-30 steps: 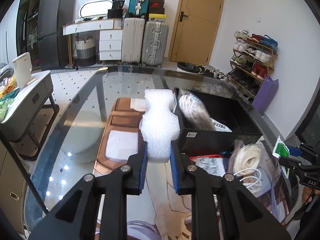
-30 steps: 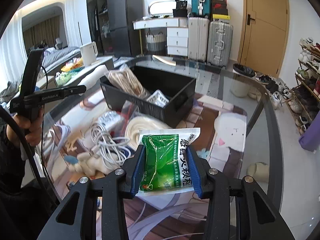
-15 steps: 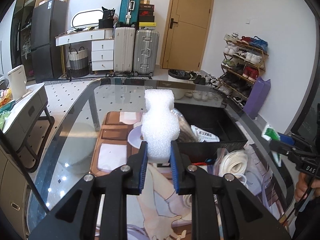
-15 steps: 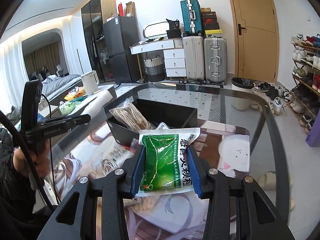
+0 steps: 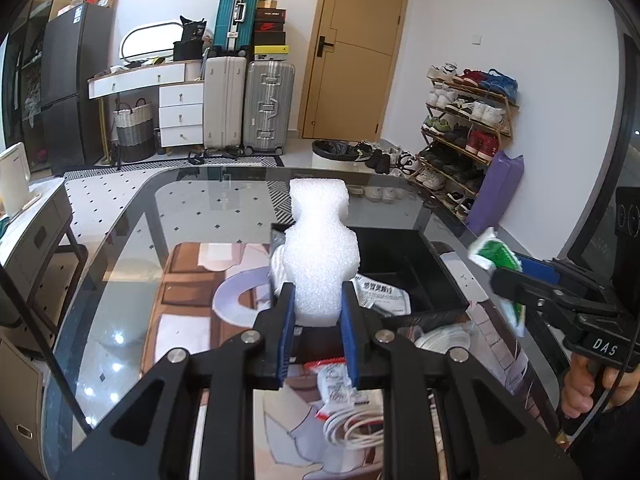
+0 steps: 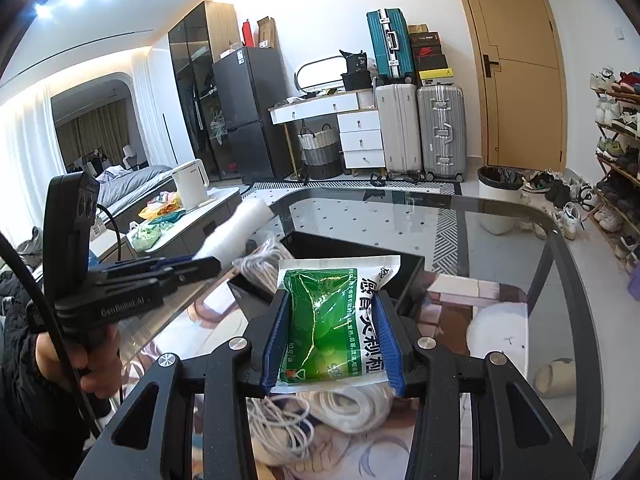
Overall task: Organize soft objects
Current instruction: 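Lift the foam toward the black box with the left gripper while the right carries the green packet there, then open both grippers over the black box, dropping the foam and green packet inside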
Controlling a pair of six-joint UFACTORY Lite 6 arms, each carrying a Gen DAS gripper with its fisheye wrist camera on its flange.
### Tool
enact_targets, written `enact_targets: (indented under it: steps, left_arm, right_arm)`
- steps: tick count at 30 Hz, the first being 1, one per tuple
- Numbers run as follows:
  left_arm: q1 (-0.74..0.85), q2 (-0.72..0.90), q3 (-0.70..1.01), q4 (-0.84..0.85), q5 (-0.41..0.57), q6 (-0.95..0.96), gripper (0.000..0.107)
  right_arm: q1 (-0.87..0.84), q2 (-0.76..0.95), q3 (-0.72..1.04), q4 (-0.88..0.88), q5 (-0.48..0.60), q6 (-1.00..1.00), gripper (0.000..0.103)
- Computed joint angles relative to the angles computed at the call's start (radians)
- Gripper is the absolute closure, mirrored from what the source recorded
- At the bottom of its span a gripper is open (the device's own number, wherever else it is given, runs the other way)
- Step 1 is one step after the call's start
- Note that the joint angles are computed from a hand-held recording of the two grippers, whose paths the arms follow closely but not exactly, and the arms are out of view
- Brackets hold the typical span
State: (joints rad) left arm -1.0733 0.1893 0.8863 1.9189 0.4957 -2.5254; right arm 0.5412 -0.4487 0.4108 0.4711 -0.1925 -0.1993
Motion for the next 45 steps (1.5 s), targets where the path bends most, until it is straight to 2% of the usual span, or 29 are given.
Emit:
enact_targets:
  steps: [4,10,19,26,27,30,34,37,39,40,42,43,44,45]
  left_arm:
    - [0.006,0.041,0.062,-0.002,-0.014,0.031,0.088]
    - [0.033,0.105,0.153,-0.007,-0.056,0.066,0.088]
    - [0.056,0.178,0.25,-0.053,-0.101,0.137,0.088]
    - [0.078,0.219,0.287,-0.048,-0.127,0.131,0.088]
    - [0.081,0.229,0.299,-0.06,-0.133,0.143,0.088]
    - [0.086,0.252,0.323,-0.086,-0.144,0.174,0.088]
    - [0.085,0.26,0.332,-0.14,-0.151,0.236,0.085]
    - [0.081,0.246,0.319,-0.175,-0.143,0.269,0.072]
    - [0.073,0.229,0.302,-0.184,-0.13,0.275,0.056]
    - [0.069,0.222,0.294,-0.186,-0.121,0.277,0.055]
    - [0.054,0.202,0.278,-0.225,-0.097,0.328,0.054]
    - [0.053,0.197,0.271,-0.23,-0.095,0.339,0.053]
    - [0.047,0.182,0.255,-0.238,-0.09,0.349,0.046]
    - [0.044,0.173,0.243,-0.234,-0.085,0.344,0.027]
  right_arm:
    - [0.001,0.069,0.051,-0.034,-0.024,0.038,0.061]
    - [-0.041,0.182,0.143,-0.239,-0.021,0.229,0.061]
    - [-0.077,0.318,0.225,-0.395,-0.04,0.365,0.061]
    - [-0.095,0.391,0.269,-0.406,-0.048,0.369,0.061]
    - [-0.093,0.4,0.273,-0.355,-0.049,0.317,0.061]
    - [-0.101,0.424,0.291,-0.389,-0.051,0.352,0.061]
    - [-0.094,0.443,0.307,-0.332,-0.064,0.292,0.061]
    - [-0.081,0.424,0.297,-0.301,-0.065,0.259,0.056]
    - [-0.076,0.405,0.288,-0.251,-0.062,0.202,0.048]
    - [-0.074,0.394,0.283,-0.212,-0.059,0.162,0.045]
    - [-0.074,0.364,0.264,-0.136,-0.058,0.086,0.028]
    - [-0.079,0.356,0.259,-0.128,-0.057,0.075,0.025]
    - [-0.079,0.34,0.245,-0.101,-0.061,0.05,0.019]
    - [-0.08,0.32,0.228,-0.081,-0.059,0.033,0.014]
